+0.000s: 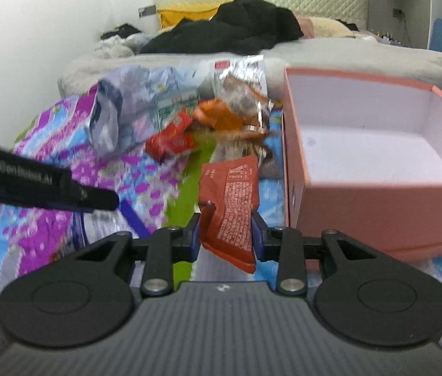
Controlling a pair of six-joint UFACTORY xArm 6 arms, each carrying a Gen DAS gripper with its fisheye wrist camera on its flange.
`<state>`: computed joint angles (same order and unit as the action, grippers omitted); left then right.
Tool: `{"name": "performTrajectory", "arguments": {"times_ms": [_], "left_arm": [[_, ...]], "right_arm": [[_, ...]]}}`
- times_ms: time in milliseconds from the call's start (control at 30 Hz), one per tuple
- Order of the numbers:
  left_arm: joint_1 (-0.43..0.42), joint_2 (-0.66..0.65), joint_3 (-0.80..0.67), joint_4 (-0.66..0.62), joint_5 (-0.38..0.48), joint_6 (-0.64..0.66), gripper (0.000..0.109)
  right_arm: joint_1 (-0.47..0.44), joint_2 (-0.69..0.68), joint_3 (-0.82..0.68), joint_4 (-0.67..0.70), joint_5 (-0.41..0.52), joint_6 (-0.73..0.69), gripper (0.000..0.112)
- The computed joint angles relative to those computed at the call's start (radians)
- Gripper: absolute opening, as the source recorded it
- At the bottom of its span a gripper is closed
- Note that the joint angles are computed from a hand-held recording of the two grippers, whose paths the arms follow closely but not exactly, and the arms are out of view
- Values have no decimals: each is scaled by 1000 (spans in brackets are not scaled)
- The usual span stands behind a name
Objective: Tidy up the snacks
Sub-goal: 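Carry the blue bag with left tool while right carries the red packet toward the box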
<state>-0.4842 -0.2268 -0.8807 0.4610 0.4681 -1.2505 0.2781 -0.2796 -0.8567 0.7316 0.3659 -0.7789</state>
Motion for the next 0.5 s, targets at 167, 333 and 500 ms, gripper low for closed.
{"name": "performTrajectory", "arguments": {"times_ms": [167, 333, 500], "left_arm": [[-5, -20, 23, 11, 31, 42, 89], [-16, -6, 18, -9, 77, 209, 94], [-23, 28, -8, 42, 161, 306, 94]], "right_arm": [[5, -16, 55, -18, -10, -5, 36], [-3, -10, 67, -30, 1, 2, 36], [-4, -5, 76, -38, 9, 6, 36]]}}
